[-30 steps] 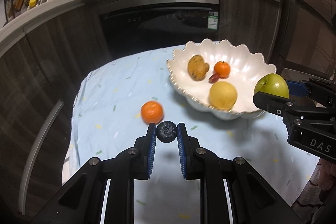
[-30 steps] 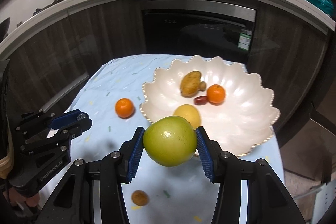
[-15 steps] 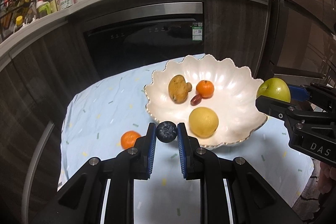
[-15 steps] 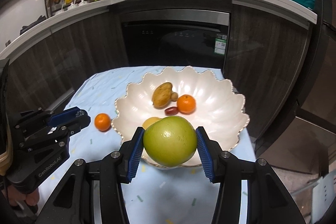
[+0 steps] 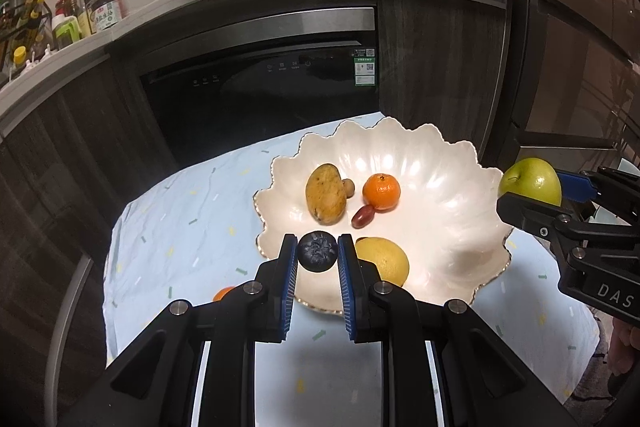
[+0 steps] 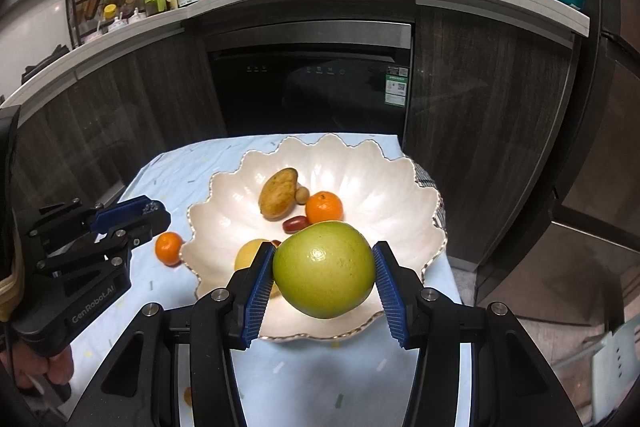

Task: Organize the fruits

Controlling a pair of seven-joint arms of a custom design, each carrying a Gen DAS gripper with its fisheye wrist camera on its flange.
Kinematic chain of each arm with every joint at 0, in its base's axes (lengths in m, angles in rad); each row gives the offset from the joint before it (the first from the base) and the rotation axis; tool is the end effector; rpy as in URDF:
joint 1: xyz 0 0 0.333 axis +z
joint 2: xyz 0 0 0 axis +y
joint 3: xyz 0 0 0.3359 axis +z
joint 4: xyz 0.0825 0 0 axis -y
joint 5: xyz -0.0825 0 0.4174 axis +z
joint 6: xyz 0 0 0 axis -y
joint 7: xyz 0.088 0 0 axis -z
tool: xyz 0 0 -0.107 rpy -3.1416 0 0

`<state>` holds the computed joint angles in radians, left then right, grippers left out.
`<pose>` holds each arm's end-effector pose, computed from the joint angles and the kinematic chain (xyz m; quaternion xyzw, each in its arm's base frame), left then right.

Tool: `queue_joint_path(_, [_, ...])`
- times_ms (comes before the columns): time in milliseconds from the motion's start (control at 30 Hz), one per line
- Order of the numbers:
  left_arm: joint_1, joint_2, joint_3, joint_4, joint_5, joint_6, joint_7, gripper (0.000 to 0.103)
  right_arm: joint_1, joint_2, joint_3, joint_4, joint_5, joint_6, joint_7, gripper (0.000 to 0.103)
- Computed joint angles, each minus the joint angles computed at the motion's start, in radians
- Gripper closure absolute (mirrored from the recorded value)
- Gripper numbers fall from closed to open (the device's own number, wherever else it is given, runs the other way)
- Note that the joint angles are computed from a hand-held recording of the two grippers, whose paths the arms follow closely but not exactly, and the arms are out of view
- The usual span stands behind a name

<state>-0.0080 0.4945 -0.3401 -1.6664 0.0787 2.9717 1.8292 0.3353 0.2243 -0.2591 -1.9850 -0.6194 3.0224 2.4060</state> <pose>0.7276 -0.2218 0.4337 -0.4379 0.8003 -0.3297 0.2431 0.6623 0.1045 0.4411 -0.5967 0.6882 -0.2887 0.2951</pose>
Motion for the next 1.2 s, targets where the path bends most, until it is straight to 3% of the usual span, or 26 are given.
queue_joint_path(867, [-0.077,0.173,0.049,0.235,0.025,-0.149,0.001,0.081,-0.015,0.100,0.010,0.061,0.288,-0.044,-0.215,0.052])
queue_joint_path(933, [-0.086,0.173,0.060,0.236,0.032,-0.149,-0.007,0.077,-0.010,0.104,0.006,0.061,0.296,-0.045,-0.223,0.052])
queue_joint_path(1000, [-0.089,0.172,0.065,0.234,0.035,-0.144,-0.015,0.063,-0.004,0.106,-0.002,0.063,0.300,-0.055,-0.223,0.052])
queue_joint_path(1067, [-0.094,0.168,0.075,0.230,0.042,-0.141,-0.030,0.058,0.000,0.107,-0.005,0.063,0.304,-0.065,-0.219,0.052])
queue_joint_path(1133, [-0.095,0.165,0.078,0.227,0.048,-0.141,-0.038,0.051,0.011,0.105,-0.019,0.058,0.292,-0.060,-0.201,0.039])
queue_joint_path(1200, [-0.095,0.162,0.079,0.223,0.053,-0.136,-0.042,0.049,0.066,0.102,-0.084,0.053,0.220,-0.051,-0.125,0.030])
